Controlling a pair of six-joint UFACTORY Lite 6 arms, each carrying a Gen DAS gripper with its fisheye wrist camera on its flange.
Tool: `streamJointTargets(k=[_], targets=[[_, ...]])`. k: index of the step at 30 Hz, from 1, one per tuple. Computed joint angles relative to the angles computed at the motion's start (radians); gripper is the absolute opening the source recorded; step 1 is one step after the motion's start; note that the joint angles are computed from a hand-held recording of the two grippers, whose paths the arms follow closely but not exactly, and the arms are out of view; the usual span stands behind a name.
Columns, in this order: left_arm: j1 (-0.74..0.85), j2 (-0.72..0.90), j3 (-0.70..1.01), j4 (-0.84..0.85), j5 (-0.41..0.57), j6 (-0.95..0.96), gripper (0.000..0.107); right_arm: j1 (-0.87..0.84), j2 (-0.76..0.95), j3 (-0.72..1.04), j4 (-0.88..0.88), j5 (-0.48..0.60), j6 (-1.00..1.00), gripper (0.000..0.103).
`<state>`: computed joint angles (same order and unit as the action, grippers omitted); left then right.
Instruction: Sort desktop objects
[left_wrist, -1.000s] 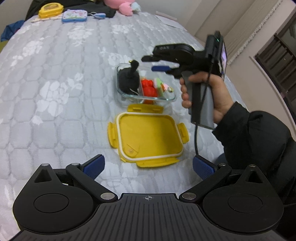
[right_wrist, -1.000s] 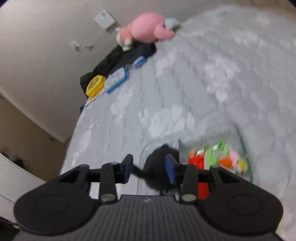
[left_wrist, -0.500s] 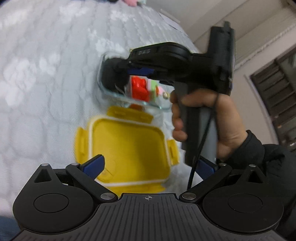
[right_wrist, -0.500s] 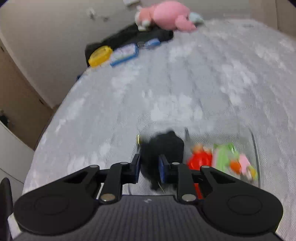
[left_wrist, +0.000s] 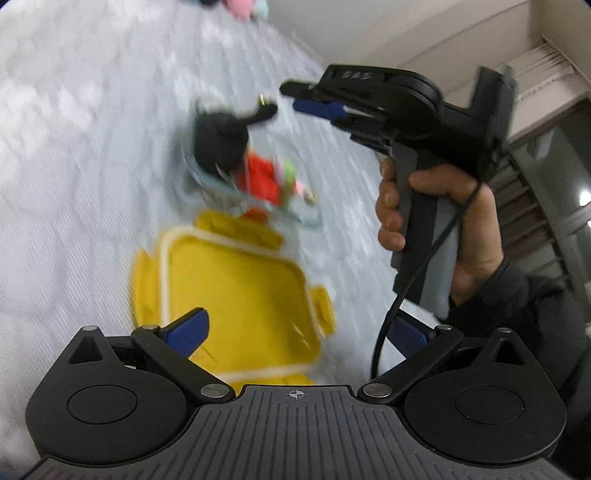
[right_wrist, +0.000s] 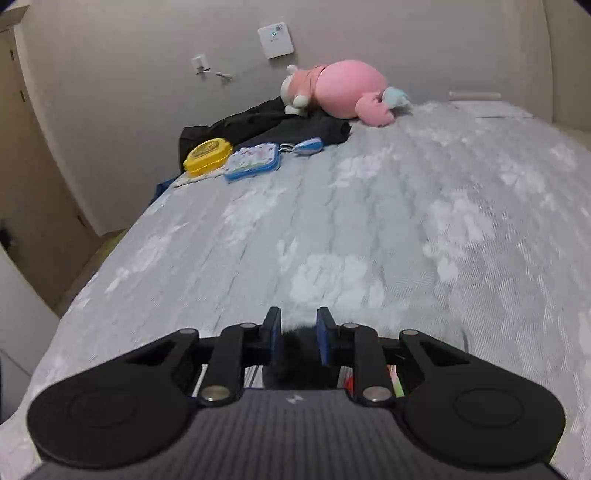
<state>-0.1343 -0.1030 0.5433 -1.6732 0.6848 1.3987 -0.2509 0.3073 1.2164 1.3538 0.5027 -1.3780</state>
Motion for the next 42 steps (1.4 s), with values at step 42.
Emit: streamJointTargets(k=[42], targets=[[-0.073, 0.028, 0.057, 0.144, -0.157, -0.159, 0.103, -0.064, 0.032, 0.032, -0.290, 0.049, 0.304, 0.032]])
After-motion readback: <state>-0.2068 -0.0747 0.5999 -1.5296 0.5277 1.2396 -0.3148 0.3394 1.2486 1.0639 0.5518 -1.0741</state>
